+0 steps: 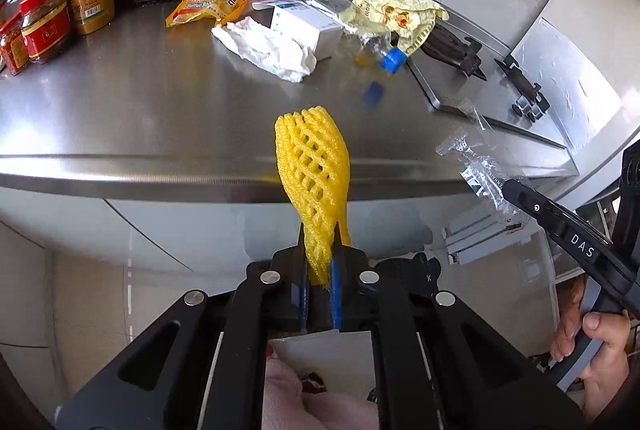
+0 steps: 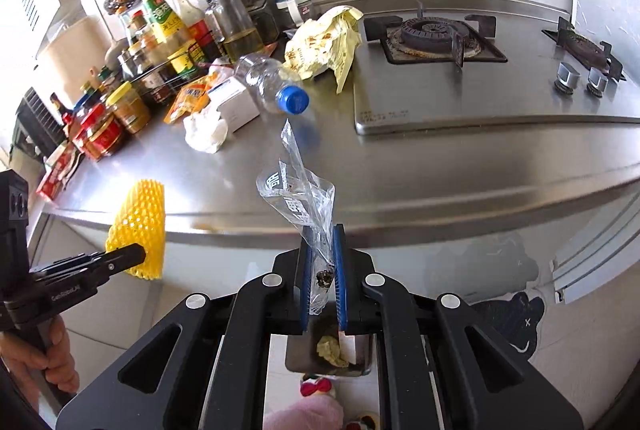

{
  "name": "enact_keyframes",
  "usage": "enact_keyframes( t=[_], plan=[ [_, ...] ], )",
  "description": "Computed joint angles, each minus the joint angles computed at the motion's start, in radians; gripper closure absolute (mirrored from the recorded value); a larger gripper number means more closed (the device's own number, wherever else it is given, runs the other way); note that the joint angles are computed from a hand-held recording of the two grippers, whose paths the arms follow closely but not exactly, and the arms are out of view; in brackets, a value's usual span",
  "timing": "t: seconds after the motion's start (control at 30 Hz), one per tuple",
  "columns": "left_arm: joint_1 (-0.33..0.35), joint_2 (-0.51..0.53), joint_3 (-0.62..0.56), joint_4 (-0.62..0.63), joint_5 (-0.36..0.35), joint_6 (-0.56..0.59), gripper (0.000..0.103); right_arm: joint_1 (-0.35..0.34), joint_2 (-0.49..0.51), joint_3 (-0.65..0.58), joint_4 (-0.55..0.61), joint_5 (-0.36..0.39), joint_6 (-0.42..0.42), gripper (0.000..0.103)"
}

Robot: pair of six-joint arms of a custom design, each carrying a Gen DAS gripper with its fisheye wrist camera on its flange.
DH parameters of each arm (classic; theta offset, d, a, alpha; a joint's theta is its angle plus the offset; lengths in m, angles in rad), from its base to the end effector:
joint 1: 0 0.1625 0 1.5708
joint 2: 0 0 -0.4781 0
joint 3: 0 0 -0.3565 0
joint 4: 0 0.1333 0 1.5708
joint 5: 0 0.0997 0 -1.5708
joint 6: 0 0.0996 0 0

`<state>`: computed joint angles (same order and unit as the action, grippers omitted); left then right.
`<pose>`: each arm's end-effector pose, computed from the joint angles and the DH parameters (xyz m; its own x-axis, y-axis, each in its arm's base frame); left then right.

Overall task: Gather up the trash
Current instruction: 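Lower foam net and plastic bag into the bin and open both tools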

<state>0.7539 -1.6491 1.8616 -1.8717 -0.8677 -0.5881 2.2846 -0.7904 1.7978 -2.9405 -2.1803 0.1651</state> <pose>-0.1688 -0.4296 0.4971 -0.8719 0.0519 -0.4869 0.2914 0.8541 -0.4308 0.4825 -0.4406 0.1598 -0.8430 -0.2621 0.4698 -0.4802 0.7602 -0.4376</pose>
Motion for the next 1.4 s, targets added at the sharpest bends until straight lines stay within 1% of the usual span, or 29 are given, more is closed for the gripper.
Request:
enact_keyframes(
  t=[0.13, 0.23, 0.3, 0.37, 0.47, 0.63, 0.8, 1.0, 1.1, 1.17, 1.33, 1.37, 1.4],
  plan=[
    [-0.033, -0.041, 0.065, 0.054, -0.047, -0.072, 0.096, 0.006, -0.027, 0.074, 0.036, 0.027, 0.034, 0.092],
    [-0.024, -0.055, 0.112, 0.073, -0.084, -0.119, 0.096, -0.007, -0.023, 0.111, 0.077, 0.038, 0.068, 0.092],
    [-0.004, -0.06, 0.145, 0.059, -0.108, -0.131, 0.096, -0.028, -0.01, 0.126, 0.112, 0.044, 0.099, 0.092],
    [0.023, -0.055, 0.175, 0.053, -0.115, -0.135, 0.096, -0.057, 0.01, 0.126, 0.175, 0.061, 0.144, 0.092],
    [0.078, -0.044, 0.211, 0.019, -0.148, -0.147, 0.096, -0.101, 0.05, 0.109, 0.27, 0.094, 0.201, 0.092],
    [0.167, -0.002, 0.268, -0.074, -0.177, -0.09, 0.096, -0.157, 0.132, 0.056, 0.333, 0.142, 0.249, 0.092],
    [0.255, 0.062, 0.31, -0.176, -0.209, -0.024, 0.096, -0.204, 0.213, 0.012, 0.335, 0.176, 0.295, 0.091],
    [0.351, 0.148, 0.323, -0.244, -0.257, 0.006, 0.096, -0.248, 0.287, -0.017, 0.285, 0.187, 0.305, 0.091],
    [0.378, 0.173, 0.326, -0.261, -0.265, 0.016, 0.096, -0.262, 0.311, -0.033, 0.281, 0.189, 0.301, 0.091],
    [0.391, 0.188, 0.325, -0.26, -0.271, 0.025, 0.095, -0.268, 0.323, -0.049, 0.296, 0.196, 0.316, 0.089],
    [0.419, 0.223, 0.296, -0.238, -0.27, 0.038, 0.094, -0.287, 0.335, -0.054, 0.265, 0.219, 0.358, 0.086],
    [0.419, 0.229, 0.291, -0.242, -0.267, 0.032, 0.091, -0.289, 0.337, -0.059, 0.269, 0.22, 0.363, 0.082],
    [0.42, 0.231, 0.285, -0.239, -0.265, 0.029, 0.078, -0.291, 0.338, -0.064, 0.273, 0.227, 0.368, 0.078]
  ],
)
